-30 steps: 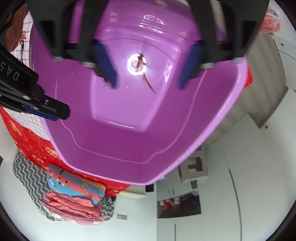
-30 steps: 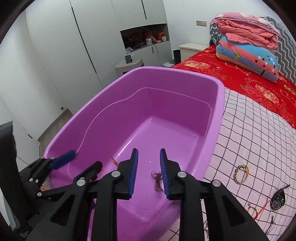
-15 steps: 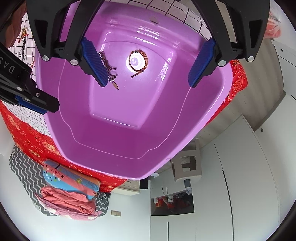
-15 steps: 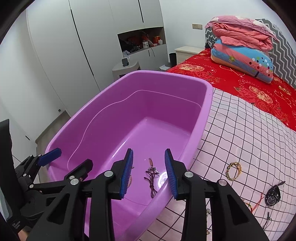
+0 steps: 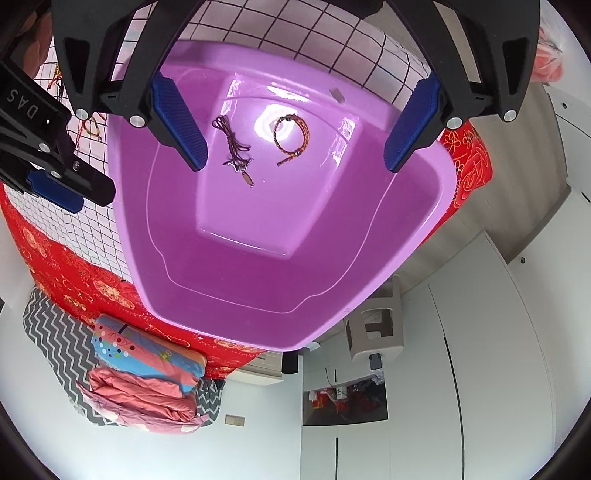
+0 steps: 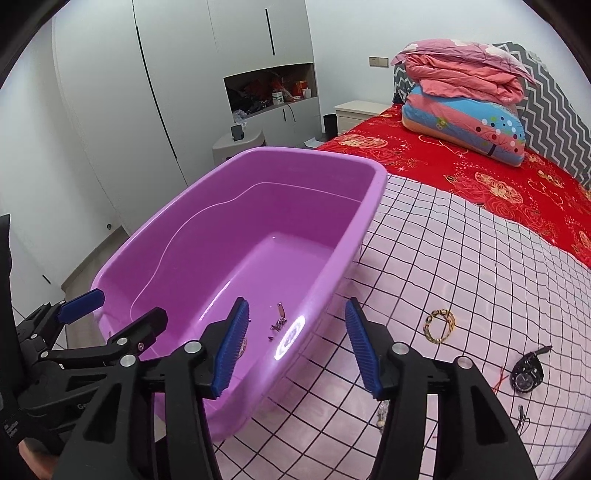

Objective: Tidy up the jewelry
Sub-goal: 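Move both open tools back over the remaining jewelry on the bed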

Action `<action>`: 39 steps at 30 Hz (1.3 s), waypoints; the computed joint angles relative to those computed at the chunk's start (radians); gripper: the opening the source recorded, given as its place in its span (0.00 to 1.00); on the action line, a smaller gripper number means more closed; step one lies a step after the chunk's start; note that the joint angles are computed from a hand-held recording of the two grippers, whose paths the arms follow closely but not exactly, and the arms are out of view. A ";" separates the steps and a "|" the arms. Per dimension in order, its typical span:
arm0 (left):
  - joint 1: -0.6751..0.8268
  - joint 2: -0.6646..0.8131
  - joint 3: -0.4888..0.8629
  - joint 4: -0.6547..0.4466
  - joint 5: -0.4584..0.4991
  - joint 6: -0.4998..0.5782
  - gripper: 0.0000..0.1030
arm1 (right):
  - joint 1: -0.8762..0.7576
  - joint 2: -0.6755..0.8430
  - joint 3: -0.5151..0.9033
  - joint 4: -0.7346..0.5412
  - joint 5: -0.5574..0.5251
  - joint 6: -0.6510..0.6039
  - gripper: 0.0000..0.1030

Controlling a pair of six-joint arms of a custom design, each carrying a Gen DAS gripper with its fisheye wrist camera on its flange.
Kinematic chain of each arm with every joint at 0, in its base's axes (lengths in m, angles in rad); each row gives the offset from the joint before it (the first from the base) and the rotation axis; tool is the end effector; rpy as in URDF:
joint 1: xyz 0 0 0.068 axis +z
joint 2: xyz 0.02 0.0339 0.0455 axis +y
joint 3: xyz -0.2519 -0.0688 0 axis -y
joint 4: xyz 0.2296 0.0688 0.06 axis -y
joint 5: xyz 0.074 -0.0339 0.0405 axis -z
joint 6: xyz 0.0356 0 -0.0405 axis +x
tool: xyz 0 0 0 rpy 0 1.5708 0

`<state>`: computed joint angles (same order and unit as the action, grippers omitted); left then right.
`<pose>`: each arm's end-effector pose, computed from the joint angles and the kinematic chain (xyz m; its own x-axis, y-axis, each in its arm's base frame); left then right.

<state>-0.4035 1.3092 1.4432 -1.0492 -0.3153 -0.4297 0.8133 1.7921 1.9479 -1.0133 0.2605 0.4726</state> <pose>0.2252 -0.0841 0.3615 -0.7458 -0.1122 -0.6566 -0.1224 0.9920 -0.0305 0.2566 0.2580 0.3722 -0.7295 -0.1312 -0.6713 -0.2855 0.9503 0.1244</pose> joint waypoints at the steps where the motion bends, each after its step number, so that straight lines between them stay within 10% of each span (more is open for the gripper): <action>1: -0.008 -0.001 0.002 -0.008 -0.003 -0.008 0.93 | -0.001 -0.022 -0.027 0.005 -0.001 0.007 0.55; 28: -0.508 0.034 0.036 -0.173 -0.214 -0.307 0.94 | 0.079 -0.614 -0.713 -0.030 0.117 0.266 0.57; 39: -0.734 0.095 0.000 -0.110 -0.258 -0.441 0.94 | 0.108 -0.943 -0.941 -0.229 0.172 0.460 0.57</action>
<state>-1.1378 1.4043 1.4435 -1.1592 -0.5728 -0.8702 0.9218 0.8490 1.0066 -1.2419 0.4320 0.9324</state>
